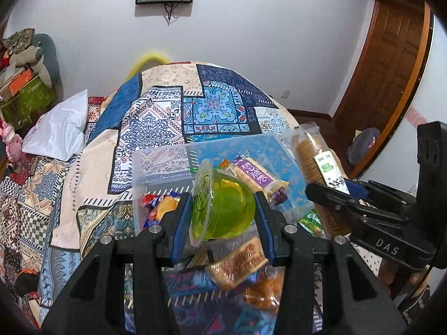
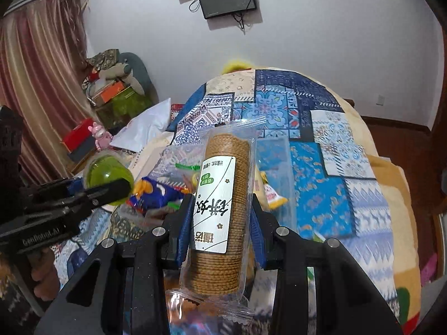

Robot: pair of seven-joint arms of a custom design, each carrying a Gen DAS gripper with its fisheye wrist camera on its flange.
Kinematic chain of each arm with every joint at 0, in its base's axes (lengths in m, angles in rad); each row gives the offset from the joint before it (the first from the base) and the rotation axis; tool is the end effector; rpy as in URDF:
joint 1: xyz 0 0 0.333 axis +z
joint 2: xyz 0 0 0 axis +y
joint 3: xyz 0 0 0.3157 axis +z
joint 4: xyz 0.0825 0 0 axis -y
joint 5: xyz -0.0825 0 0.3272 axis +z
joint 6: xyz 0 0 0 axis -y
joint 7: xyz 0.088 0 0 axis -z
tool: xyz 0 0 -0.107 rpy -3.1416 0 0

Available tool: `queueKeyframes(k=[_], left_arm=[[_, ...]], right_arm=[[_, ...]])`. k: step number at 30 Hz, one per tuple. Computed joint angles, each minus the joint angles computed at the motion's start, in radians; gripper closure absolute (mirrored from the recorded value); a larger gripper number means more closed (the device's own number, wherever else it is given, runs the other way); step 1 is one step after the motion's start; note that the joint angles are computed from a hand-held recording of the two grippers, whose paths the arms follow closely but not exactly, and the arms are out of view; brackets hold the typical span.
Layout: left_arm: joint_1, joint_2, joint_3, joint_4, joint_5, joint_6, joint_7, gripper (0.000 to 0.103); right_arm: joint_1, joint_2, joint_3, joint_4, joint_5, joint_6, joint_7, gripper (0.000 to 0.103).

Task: Organize snacks
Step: 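Place the jelly cup into the box with the left gripper while the right places the cracker roll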

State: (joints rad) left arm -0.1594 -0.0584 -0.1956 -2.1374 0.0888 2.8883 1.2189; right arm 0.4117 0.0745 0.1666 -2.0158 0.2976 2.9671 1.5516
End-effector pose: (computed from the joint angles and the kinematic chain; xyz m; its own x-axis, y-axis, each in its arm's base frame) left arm 0.4927 -0.1907 0.5548 -0.1510 -0.9748 0.1644 -0.7089 -0.0091 -0.7052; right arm 0.4878 0.2911 0.5478 0.4117 -0.8757 -0.2524 -0.6720 -0.1046 -0.7331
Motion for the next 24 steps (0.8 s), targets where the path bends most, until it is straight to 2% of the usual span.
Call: queueKeyframes(k=[3, 6, 12, 19, 24], left_arm=[[0.001, 0.056, 0.001, 0.055, 0.016, -0.014, -0.004, 0.059], [-0.004, 0.112, 0.010, 0.113, 0.087, -0.042, -0.046, 0.059], [-0.015, 0.186, 0.027, 0.177, 0.102, -0.073, -0.053, 0.059], [-0.029, 0.224, 0.041, 0.202, 0.136, -0.085, -0.075, 0.059], [-0.059, 0.219, 0.063, 0.195, 0.244, -0.087, -0.148, 0.058]], right_arm=[[0.005, 0.046, -0.007, 0.048, -0.037, -0.007, 0.028, 0.069], [0.008, 0.094, -0.018, 0.103, -0.088, -0.016, 0.072, 0.069], [-0.010, 0.177, -0.010, 0.199, -0.106, -0.060, 0.093, 0.069], [-0.024, 0.214, 0.006, 0.226, -0.093, -0.088, 0.079, 0.069], [-0.029, 0.212, 0.008, 0.230, -0.086, -0.112, 0.082, 0.065]])
